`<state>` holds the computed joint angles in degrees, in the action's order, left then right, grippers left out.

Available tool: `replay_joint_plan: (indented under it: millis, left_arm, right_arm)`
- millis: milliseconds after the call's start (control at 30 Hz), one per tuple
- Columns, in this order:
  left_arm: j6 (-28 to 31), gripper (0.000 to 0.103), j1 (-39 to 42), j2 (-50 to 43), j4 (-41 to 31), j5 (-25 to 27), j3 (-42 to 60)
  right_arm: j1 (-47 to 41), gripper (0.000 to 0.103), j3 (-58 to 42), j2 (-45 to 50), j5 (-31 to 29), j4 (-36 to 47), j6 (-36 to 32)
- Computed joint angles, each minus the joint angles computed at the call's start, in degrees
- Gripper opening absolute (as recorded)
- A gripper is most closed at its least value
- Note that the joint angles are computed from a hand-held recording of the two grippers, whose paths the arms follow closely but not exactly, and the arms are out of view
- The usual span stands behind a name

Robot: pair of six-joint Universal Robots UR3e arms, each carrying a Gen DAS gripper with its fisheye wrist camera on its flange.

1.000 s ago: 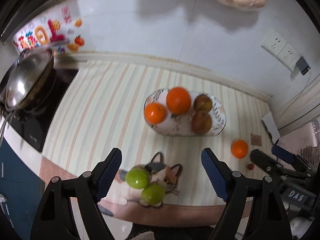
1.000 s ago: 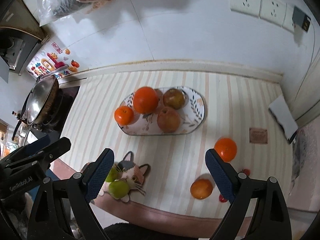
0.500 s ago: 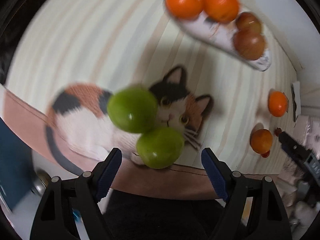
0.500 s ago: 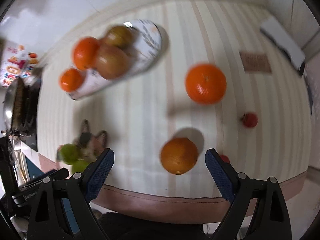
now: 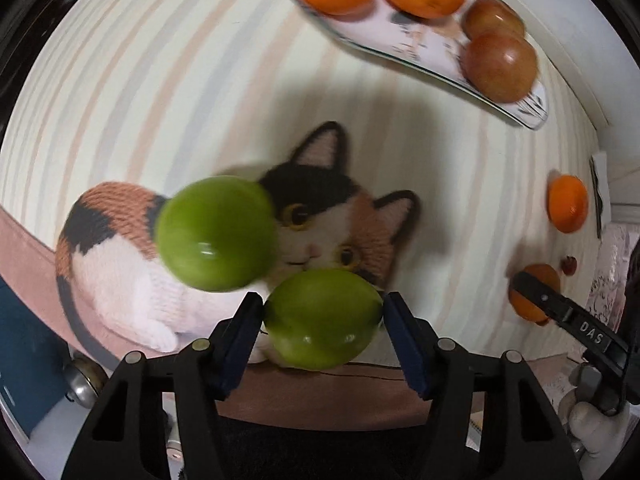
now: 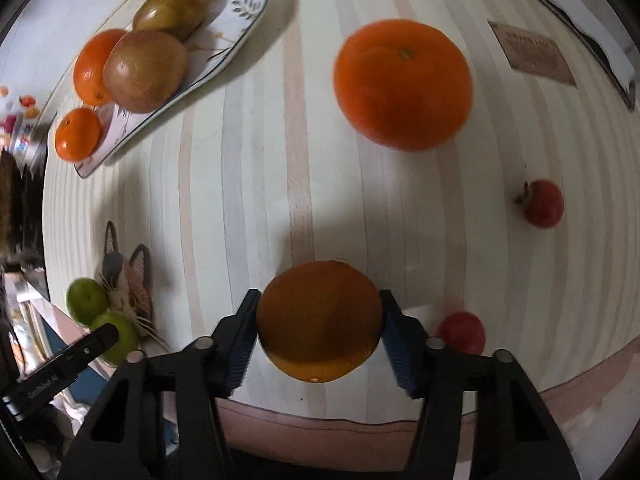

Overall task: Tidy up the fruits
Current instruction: 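Lift the green lime with the left tool while the right tool holds the tangerine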

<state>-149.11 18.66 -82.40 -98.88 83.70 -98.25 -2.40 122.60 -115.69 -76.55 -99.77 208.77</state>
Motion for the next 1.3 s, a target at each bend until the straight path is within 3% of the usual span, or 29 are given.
replay_joint_plan:
  millis: [467, 533, 867, 1100, 1167, 1200, 1300]
  left_arm:
    - [-4.5, 0.061, -12.7, -0.8, 4.9, 1.2, 0.6]
    - [-4.5, 0.061, -13.0, -4.6, 6.1, 1.4, 3.6]
    - [-5.6, 0.059, -13.1, -3.7, 3.5, -0.5, 5.1]
    - [-6.3, 0.056, -10.3, -12.8, -6.2, -6.8, 25.1]
    - [-7.3, 0.050, -9.7, -17.7, -7.5, -7.9, 31.9]
    - [-7.9, 0.039, -9.7, -20.7, -8.3, -8.5, 36.1]
    - [-10.7, 0.039, -11.3, -30.2, -10.3, -9.0, 49.0]
  right_arm:
    - [11.5, 0.060, -7.3, 11.8, -3.0, -4.5, 2.9]
    - [11.5, 0.060, -7.4, 12.1, -2.6, -4.5, 3.1]
    - [9.3, 0.059, -5.0, 8.3, -0.9, -5.2, 0.7]
    - [8.1, 0.059, -14.3, 12.4, -1.0, -6.7, -1.3]
    - [7.7, 0.059, -18.0, 15.5, 0.0, -7.8, -2.0]
    - [7.8, 0.059, -20.3, 17.6, 0.5, -8.5, -1.9]
    - [7.9, 0.059, -28.7, 25.4, 1.6, -9.9, -2.3]
